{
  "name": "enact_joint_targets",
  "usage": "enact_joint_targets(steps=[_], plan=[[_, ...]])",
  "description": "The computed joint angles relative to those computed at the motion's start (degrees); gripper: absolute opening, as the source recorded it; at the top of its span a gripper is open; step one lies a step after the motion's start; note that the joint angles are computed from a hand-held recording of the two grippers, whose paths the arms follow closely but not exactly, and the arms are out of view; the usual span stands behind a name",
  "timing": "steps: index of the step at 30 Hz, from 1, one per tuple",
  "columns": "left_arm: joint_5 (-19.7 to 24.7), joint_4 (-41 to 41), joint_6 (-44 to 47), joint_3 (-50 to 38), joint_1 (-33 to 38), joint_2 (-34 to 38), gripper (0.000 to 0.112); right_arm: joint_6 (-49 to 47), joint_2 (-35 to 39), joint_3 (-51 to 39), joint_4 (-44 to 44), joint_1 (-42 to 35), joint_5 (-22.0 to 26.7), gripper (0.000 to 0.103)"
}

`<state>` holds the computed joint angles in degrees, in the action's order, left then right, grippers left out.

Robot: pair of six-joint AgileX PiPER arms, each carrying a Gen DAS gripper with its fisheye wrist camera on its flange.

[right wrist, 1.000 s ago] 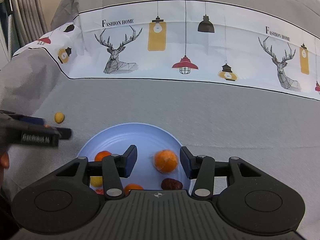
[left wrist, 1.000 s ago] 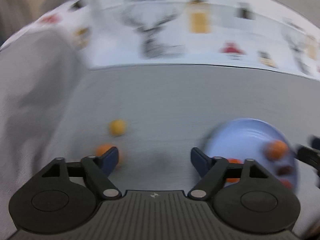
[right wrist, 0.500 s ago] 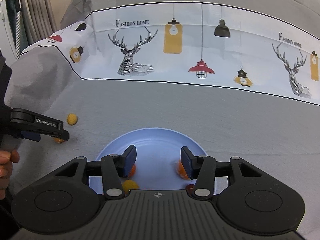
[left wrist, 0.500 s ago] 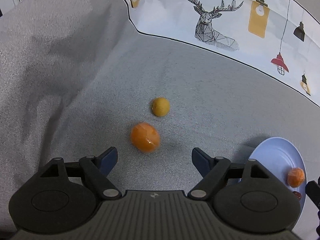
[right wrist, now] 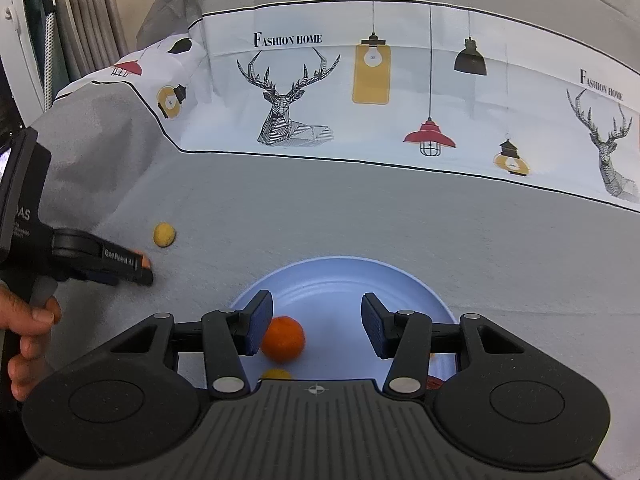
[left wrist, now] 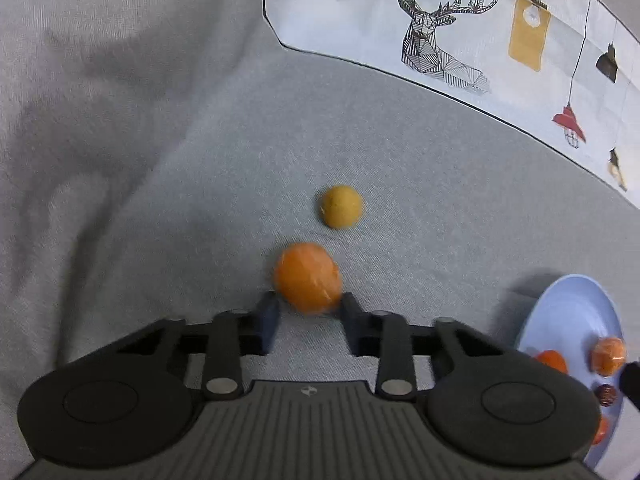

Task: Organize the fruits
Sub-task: 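Grasp a wrapped orange with the left tool while the right tool grasps a yellow fruit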

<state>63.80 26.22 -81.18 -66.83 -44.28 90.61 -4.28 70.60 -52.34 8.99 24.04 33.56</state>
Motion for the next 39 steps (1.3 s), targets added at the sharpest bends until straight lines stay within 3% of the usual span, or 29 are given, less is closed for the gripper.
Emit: enact_joint_targets(steps=[9,13,15,22,28,33,39], plan=[[-3.57,-0.95,-11.32,8.26,5.27,-13.00,0.026,6.47,3.59,-1.50,-4.18,7.69,-3.29,0.051],[-9.32,-7.10,-9.69,11.98,9.78,-16.73,0.028,4.29,5.71,-2.69,-1.65,9.83,-5.27,0.047],[-10.05,-7.98,-9.93,12.58,10.47,-17.49,0.028,2.75,7.26,-3.66,-0.22,10.78,-5.88,0.039],[-9.96,-6.41,-12.66,13.72,10.48,-18.72,0.041,0.58,14.43,-7.89,3.10,14.27,-10.03,0.038],[-11.57,-4.70,-14.48,14.87,11.50,-19.50,0.041,-3.71,21.11,-12.87,8.18,14.98,-11.66,0.038],[-11.89,-2.85,-16.23,14.65,11.57,-18.89,0.041,-11.07,27.22,-17.69,15.28,14.89,-11.31,0.038],[-12.71,-1.39,-17.25,14.46,12.33,-18.13,0.041,-14.76,34.68,-24.55,17.76,15.56,-8.62,0.038]])
